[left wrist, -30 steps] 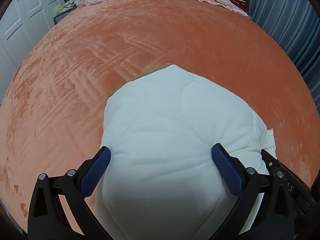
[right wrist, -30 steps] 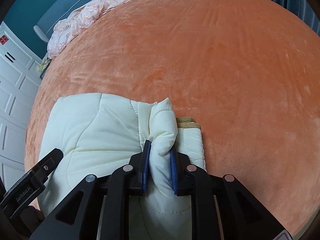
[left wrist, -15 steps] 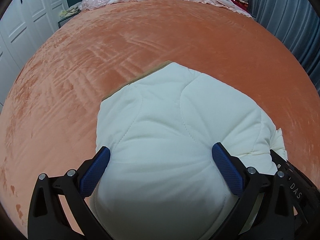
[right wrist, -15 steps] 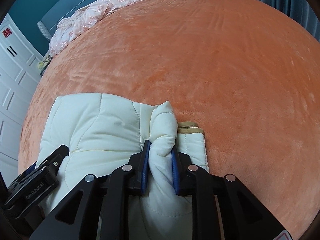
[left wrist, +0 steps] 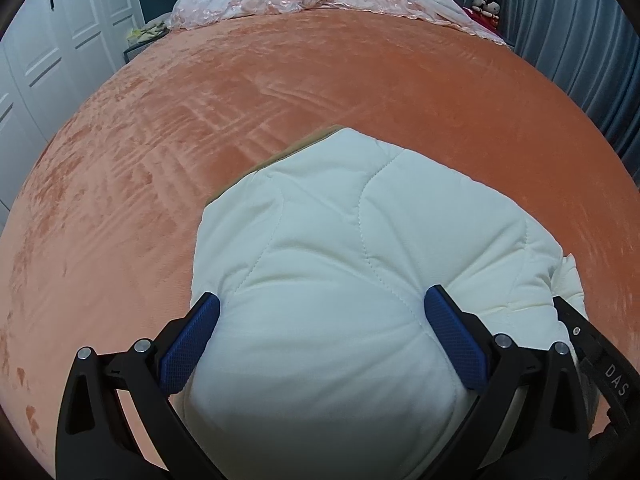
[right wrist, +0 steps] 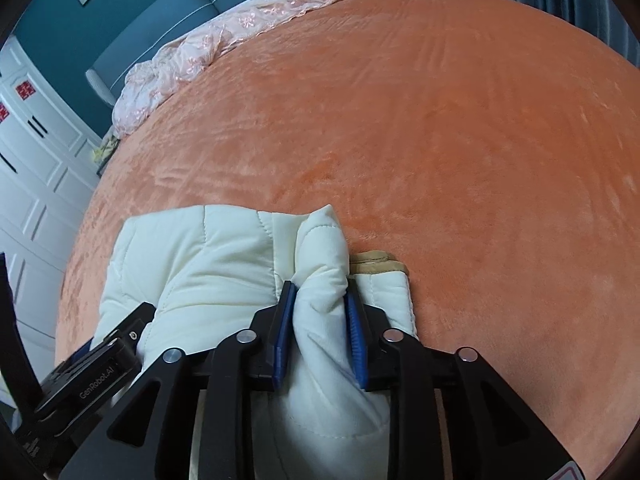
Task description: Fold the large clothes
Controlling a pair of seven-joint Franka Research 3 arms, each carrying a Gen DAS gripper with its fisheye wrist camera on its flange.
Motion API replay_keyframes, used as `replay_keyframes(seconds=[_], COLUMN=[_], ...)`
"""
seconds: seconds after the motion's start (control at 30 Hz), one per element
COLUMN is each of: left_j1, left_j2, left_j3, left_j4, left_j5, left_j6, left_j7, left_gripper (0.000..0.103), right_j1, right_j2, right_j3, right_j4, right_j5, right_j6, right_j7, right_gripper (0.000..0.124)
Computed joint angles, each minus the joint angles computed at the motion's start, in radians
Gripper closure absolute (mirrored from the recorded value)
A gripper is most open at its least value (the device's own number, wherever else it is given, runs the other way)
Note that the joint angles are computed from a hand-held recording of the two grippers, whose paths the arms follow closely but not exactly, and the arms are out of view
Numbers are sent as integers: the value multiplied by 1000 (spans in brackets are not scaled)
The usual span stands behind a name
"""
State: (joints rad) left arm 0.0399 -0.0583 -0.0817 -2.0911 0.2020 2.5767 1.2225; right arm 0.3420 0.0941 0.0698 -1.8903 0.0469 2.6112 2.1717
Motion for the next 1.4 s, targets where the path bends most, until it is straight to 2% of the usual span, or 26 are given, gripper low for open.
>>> replay_keyframes(seconds=[0.07,0.13,0.17,0.2,0.3,0.43,0.53,0.63,0.7,0.77,0.87,0.93,1.0,1.1,1.17,1.23,1.4], left_j1=[0,-1,-1,-4,-11,5,6,19,36,42,43,40,37,27,20,11,-14], left_j2=[-28,-65,-89,-113,-180,-236,-247,-234,-241,-248,-251,-253,-265,-294,-316,-335,-405], left_j3=[10,25,38,56,121,176,229,249,225,205,183,174,167,169,174,178,215], left_j4=[-15,-24,-29,-39,-83,-142,-173,-189,-209,-219,-214,-208,-208,-206,-202,-191,-165], left_j5=[-62,-133,-185,-257,-468,-609,-782,-934,-962,-974,-954,-939,-921,-899,-884,-866,-848], left_j6=[-5,-48,-83,-111,-200,-294,-380,-456,-440,-420,-409,-405,-392,-376,-364,-339,-299], left_j7=[50,100,125,163,280,376,474,547,567,589,602,610,616,635,652,671,728], left_gripper=[5,5,5,5,5,5,5,5,5,5,5,5,8,20,28,32,34], right_j1=[0,-5,-9,-14,-20,-15,-16,-17,-17,-17,-24,-24,-26,-25,-19,-9,23], right_j2=[-42,-88,-113,-140,-201,-238,-237,-236,-232,-216,-174,-151,-144,-158,-174,-184,-199], right_j3=[-1,4,7,8,-9,-44,-57,-47,-40,-34,-19,-11,-6,5,13,23,40], right_j4=[-22,-49,-63,-89,-161,-219,-248,-276,-281,-268,-215,-186,-171,-154,-141,-122,-66], right_j5=[-2,-12,-29,12,274,619,834,970,1022,1043,981,966,973,908,848,789,714], right_j6=[-21,-56,-89,-98,-117,-172,-204,-187,-175,-178,-195,-197,-194,-172,-158,-135,-61], right_j7=[21,29,41,10,-157,-347,-452,-522,-555,-573,-552,-560,-575,-565,-532,-503,-488], right_gripper=[82,63,49,47,45,45,44,40,39,39,40,48,65,81,84,86,86])
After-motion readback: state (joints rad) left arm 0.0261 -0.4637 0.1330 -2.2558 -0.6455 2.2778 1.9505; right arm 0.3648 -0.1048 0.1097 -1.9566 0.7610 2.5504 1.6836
